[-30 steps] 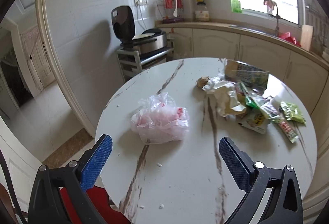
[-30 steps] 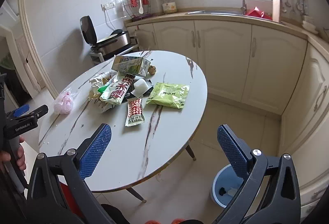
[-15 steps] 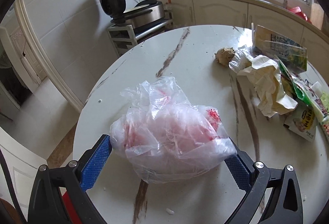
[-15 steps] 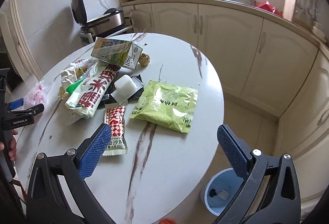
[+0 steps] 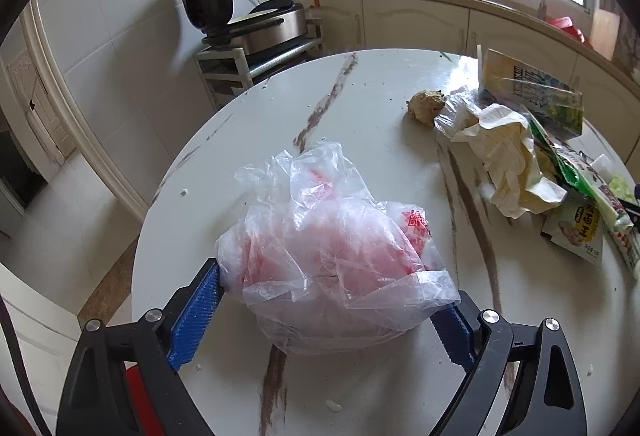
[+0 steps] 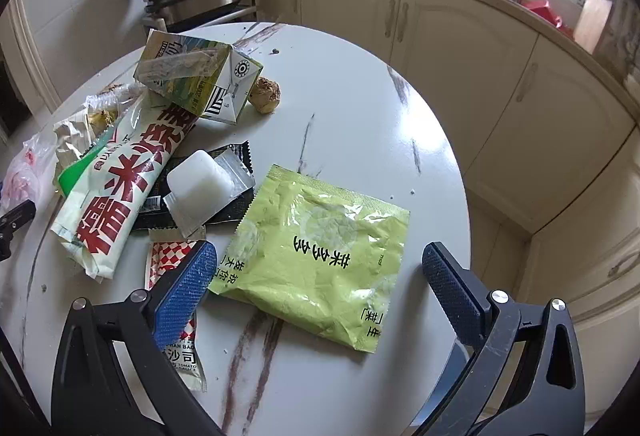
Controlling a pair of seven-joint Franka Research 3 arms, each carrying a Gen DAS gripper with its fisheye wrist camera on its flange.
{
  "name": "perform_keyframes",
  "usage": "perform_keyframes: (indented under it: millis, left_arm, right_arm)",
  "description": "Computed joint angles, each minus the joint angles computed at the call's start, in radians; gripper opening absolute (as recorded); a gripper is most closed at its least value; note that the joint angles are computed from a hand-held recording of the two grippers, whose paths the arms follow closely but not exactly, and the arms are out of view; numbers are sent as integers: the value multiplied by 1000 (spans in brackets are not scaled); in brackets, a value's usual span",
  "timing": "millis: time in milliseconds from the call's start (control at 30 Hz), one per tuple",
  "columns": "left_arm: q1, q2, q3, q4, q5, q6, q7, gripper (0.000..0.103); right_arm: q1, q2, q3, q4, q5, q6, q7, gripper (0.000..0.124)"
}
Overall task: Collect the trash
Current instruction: 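Lift the pink bag with the left tool while the right tool grasps the green packet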
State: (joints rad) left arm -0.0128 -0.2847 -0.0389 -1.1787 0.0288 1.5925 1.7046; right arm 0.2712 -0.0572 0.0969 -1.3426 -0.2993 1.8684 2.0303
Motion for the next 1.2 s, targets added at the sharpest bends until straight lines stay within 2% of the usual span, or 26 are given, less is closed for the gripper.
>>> perform_keyframes:
  millis: [133,233,333,367,600,733,833,1000,1200]
  left_arm:
    - [0,-16,13,4,-26,-17,-10,91]
    - [-5,-32,20,5,-46,-12,-17,91]
    - [-12,-40,23,13,-62,-12,-20,91]
    - [-14,-43,23,13,-64,-11,-22,91]
    - [-35,-72,40,50,-108,-42,-39,91]
    - [-48,-84,24,88,-102,-55,-58,91]
    - [-66,-90,2,126,-94,-70,-74,91]
    - [-118,-100,-71,184,-80,-94,-97,91]
    - [-204,-75,-214,236,-61,-119,-136,91]
  right_arm:
    - [-2,-10,0,-10,-10,10,6,92]
    - [-7,-37,0,-43,-7,39,-1,75]
    - [-14,-60,4,-70,7,60,-10,49]
    - [-17,-68,2,-77,32,70,-20,29]
    - [-36,-192,12,-219,165,214,-24,25]
    - [-44,-254,28,-260,222,279,-33,25]
    - [-52,-300,42,-279,244,291,-39,25]
    - [-92,-419,51,-368,264,330,-27,25]
    - [-178,-620,33,-531,287,331,-4,25]
